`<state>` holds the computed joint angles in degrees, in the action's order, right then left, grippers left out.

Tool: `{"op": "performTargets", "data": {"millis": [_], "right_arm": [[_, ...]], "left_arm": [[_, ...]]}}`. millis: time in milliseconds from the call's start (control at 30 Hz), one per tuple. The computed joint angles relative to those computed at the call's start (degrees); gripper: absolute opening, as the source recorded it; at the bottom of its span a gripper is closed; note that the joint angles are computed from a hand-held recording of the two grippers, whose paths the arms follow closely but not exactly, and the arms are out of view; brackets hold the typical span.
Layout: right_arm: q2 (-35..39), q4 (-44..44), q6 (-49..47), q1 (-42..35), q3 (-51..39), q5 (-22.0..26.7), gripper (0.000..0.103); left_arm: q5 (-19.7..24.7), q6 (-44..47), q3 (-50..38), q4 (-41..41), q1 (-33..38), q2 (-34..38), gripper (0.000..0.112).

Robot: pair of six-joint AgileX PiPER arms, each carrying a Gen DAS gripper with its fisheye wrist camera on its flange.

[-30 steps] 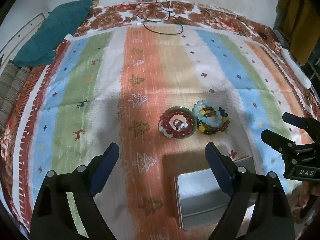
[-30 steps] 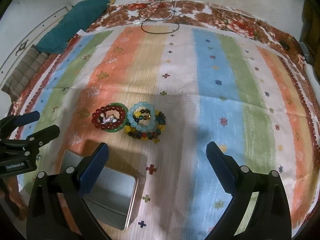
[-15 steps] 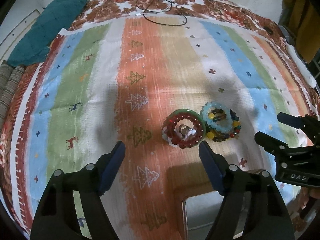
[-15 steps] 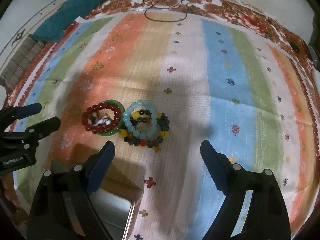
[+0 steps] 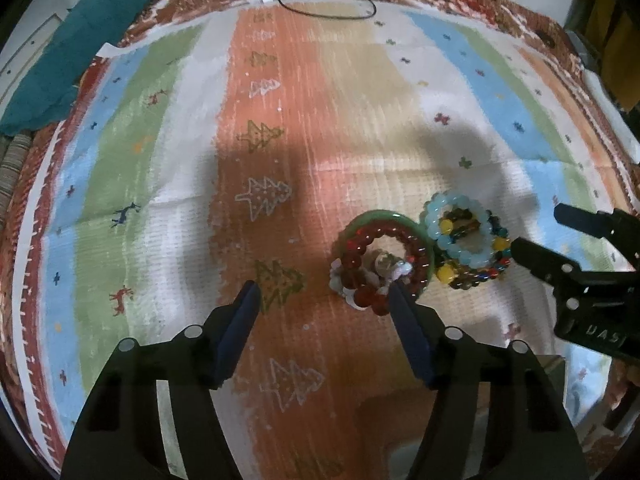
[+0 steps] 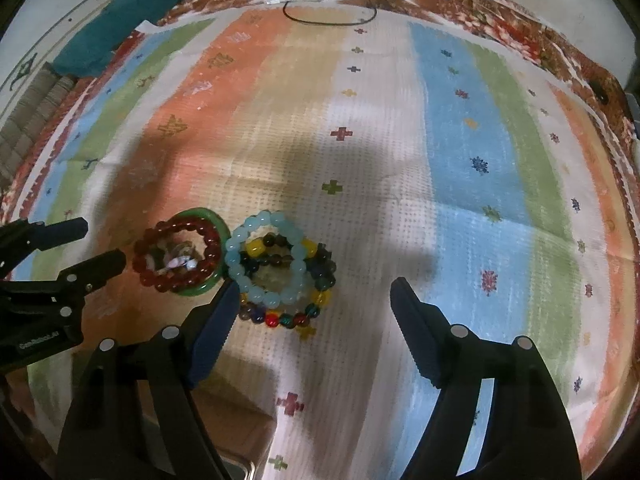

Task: Organize jewelry
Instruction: 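Close the left gripper on the red bead bracelet while the right gripper grasps the light blue bead bracelet, then lift the red bracelet with the left gripper while the right gripper carries the light blue bracelet toward the tin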

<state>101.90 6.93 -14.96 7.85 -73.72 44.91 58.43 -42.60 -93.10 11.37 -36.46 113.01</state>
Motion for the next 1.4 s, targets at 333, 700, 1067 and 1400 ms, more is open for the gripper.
{"op": "performTargets", "data": {"millis": [333,700,1067,1400], "right_arm": [[4.91,-0.89,0.97,0.88,-4.02,0.28,0.066],[8.67,-1.62,1.83,1.84,-6.82,0.55,0.042],[10.83,-1.99,1.32,2.77,-8.60,0.28,0.025],[9.88,-2.10,0.30,3.11,-7.52,-0.77,0.012]], "left_arm": [[1.00,4.76,-4.55,-2.71,0.95,4.19,0.052],[1.16,6.79,-6.22,-4.41,2.23,6.22,0.046],[1.61,9.07,-9.19,-5.82,2.37,8.94,0.015],[2.07,7.77,-9.27,-4.93,2.10,7.99,0.013]]}}
